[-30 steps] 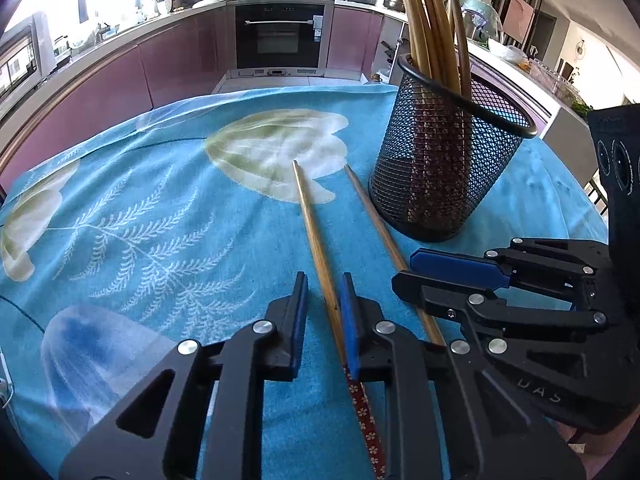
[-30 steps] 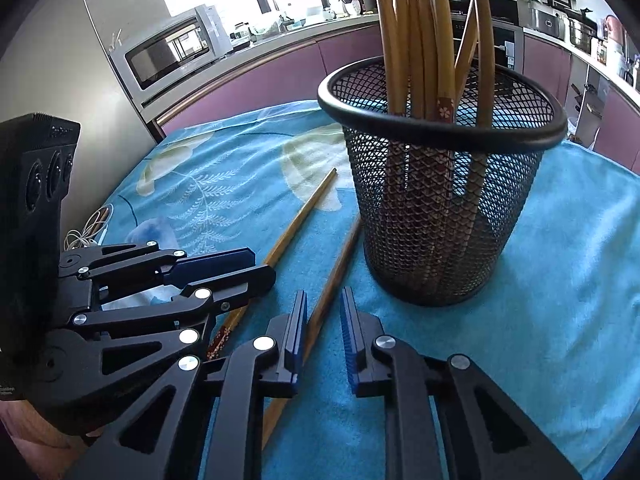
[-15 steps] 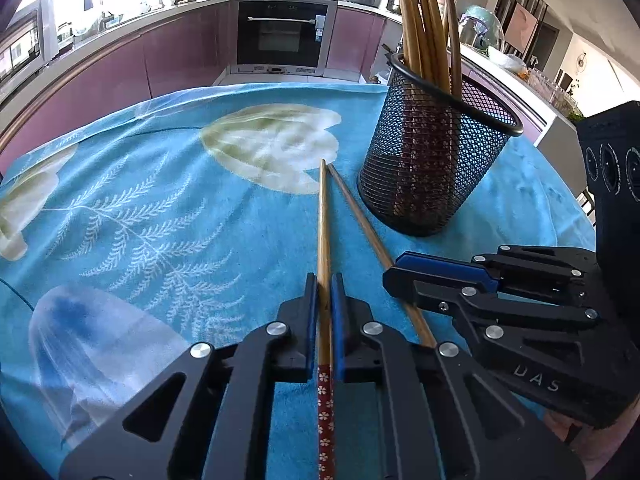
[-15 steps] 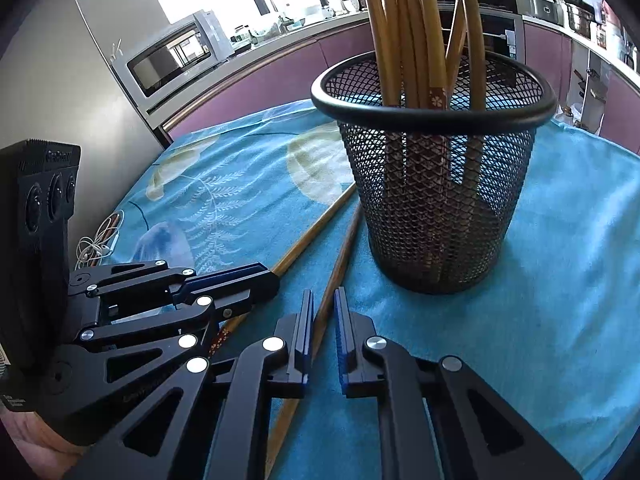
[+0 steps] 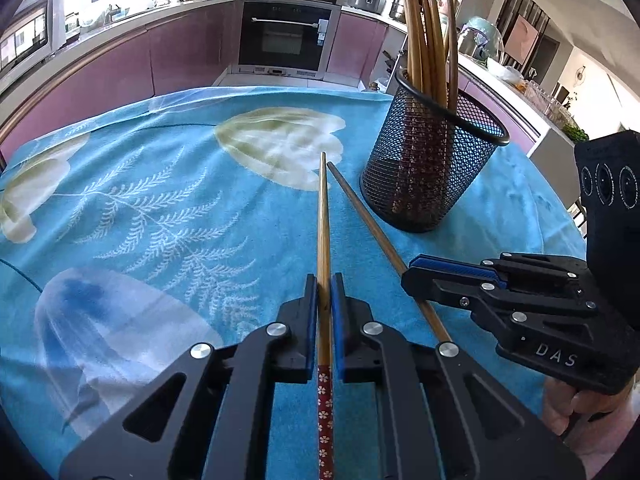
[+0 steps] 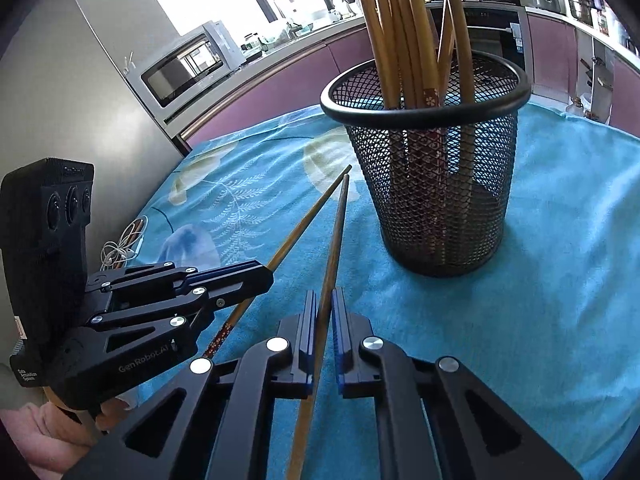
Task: Organize utensils
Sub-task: 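Close the left gripper on the chopstick, then lift the chopstick upright with the left gripper toward the mesh cup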
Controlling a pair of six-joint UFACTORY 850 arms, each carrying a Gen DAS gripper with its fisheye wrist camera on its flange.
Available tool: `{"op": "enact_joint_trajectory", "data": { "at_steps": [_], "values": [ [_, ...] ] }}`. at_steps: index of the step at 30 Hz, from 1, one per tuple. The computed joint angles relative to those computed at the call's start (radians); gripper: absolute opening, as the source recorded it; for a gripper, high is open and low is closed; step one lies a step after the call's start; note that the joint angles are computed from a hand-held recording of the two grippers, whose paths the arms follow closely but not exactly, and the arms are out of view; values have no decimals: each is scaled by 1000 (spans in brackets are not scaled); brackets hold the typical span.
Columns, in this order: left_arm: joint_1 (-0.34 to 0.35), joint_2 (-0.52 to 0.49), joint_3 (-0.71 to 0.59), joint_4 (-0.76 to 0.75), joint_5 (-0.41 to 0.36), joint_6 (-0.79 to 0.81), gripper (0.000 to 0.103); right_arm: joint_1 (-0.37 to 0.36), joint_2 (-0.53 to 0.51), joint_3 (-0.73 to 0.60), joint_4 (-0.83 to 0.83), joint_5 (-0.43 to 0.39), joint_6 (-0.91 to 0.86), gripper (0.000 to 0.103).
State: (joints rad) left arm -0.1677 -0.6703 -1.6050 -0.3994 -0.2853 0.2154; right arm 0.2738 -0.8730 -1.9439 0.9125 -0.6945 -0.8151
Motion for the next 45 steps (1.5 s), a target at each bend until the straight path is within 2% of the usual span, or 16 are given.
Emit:
{"op": "enact_joint_trajectory", "data": {
  "at_steps": [4,7,10,15,20,21,25,29,45],
  "values": [
    [5,18,21,-79,0,72,8,-1,9,13,11,-8,-24,3],
    [3,31,41,-98,-1,98,8,7,9,10,-53,-3,9,3],
    [1,29,45,-50,-5,56,8,17,4,0,-106,3,41,10],
    [-4,10,29,60,-12,-39,10,45,4,-4,-216,64,91,14],
    [-11,-13,-7,161,-16,-113,11,68,12,6,-320,125,130,13],
    [-12,-18,-14,179,-17,-126,11,67,10,3,-318,123,132,10],
    [-16,-27,-30,228,-21,-186,8,50,5,-1,-241,94,102,7],
    [-14,-19,-20,196,-14,-171,8,34,20,19,-154,88,42,6],
    [3,61,51,-63,34,63,8,-7,85,100,115,36,-187,6]
  ]
}}
